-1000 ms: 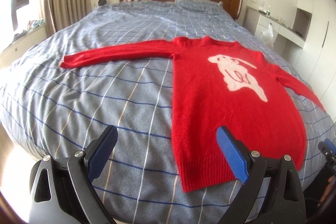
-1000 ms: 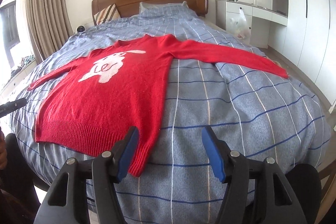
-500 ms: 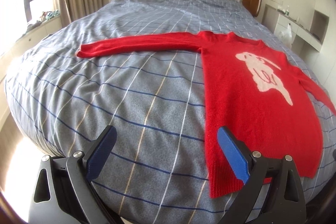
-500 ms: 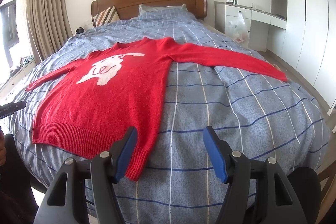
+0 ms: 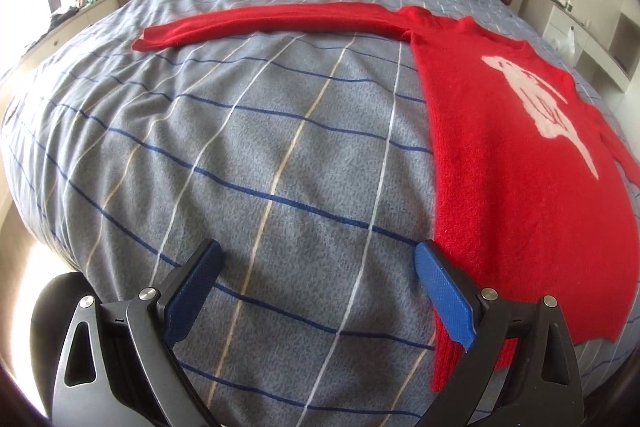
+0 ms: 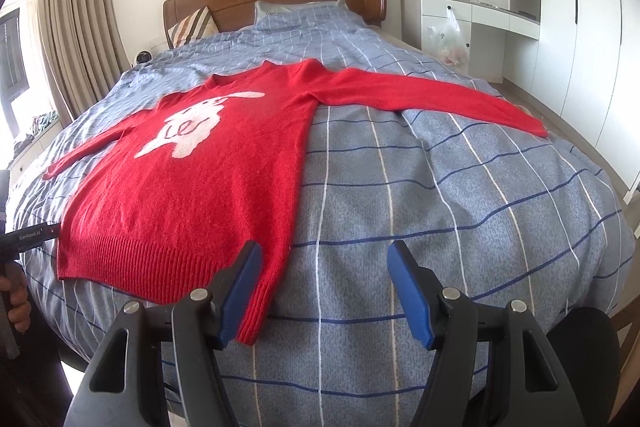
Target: Fold small clothes
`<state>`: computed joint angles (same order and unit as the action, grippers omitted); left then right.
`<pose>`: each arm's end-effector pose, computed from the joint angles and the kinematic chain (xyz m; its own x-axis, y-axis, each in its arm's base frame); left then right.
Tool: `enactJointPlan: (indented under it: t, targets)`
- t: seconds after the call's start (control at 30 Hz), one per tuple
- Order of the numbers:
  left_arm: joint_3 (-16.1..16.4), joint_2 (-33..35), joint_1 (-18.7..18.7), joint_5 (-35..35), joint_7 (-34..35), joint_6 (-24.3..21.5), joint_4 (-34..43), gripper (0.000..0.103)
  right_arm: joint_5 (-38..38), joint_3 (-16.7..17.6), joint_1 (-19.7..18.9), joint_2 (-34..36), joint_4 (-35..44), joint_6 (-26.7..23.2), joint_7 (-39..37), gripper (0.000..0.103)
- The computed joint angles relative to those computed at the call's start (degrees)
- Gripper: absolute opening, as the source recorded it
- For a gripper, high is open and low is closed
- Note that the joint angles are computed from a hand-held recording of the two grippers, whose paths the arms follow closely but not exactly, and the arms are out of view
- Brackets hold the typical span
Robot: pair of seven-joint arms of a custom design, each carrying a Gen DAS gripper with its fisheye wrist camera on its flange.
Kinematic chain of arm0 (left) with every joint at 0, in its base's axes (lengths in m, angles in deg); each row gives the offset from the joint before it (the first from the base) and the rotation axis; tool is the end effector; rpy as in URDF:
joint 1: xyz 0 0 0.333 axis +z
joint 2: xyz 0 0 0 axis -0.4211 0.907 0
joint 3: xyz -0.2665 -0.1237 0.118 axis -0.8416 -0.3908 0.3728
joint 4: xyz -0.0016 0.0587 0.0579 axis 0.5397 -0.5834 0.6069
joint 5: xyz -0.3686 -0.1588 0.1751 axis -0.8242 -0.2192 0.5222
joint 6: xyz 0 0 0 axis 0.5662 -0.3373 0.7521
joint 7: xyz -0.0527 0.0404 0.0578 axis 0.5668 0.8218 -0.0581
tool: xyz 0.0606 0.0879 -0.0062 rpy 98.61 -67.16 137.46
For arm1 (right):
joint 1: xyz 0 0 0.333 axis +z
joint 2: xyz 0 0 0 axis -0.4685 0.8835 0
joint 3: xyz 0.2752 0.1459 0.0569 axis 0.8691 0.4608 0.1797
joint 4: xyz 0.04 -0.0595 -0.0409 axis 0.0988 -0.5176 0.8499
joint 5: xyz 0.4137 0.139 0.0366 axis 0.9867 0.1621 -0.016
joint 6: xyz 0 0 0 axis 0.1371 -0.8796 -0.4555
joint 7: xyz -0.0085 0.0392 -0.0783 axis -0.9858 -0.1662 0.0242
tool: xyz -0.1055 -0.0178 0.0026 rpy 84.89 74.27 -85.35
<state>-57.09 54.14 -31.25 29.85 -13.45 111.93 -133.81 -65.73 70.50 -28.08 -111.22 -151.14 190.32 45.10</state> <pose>0.4428 -0.2165 0.3539 0.2226 -0.9737 0.0476 -0.7761 -0.2066 -0.5959 0.3726 0.0255 0.3540 -0.0850 -0.9925 -0.0874 -0.6596 0.1218 -0.7416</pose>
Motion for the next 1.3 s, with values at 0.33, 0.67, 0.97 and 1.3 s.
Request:
enactJointPlan:
  t: [0.33,0.67,0.97,1.3]
  targets:
    - [-0.3,0.4,-0.6,1.4,-0.6,-2.3,0.5,0.101,-0.1,-0.1,-0.2,0.7,0.3,-0.2,0.5,0.065]
    - [-0.1,0.5,-1.0,2.3,-1.0,-3.1,0.7,0.102,-0.2,-0.7,0.2,0.9,0.3,-0.3,0.5,0.065]
    - [-0.1,0.1,-1.1,2.8,-1.0,-3.1,0.6,0.102,-0.2,5.4,-5.6,-0.7,1.4,-4.9,2.4,0.065]
    - [-1.8,-2.0,1.2,11.2,-8.8,-1.7,0.2,0.102,-15.2,23.8,-26.0,-9.1,9.1,-26.3,15.4,0.075]
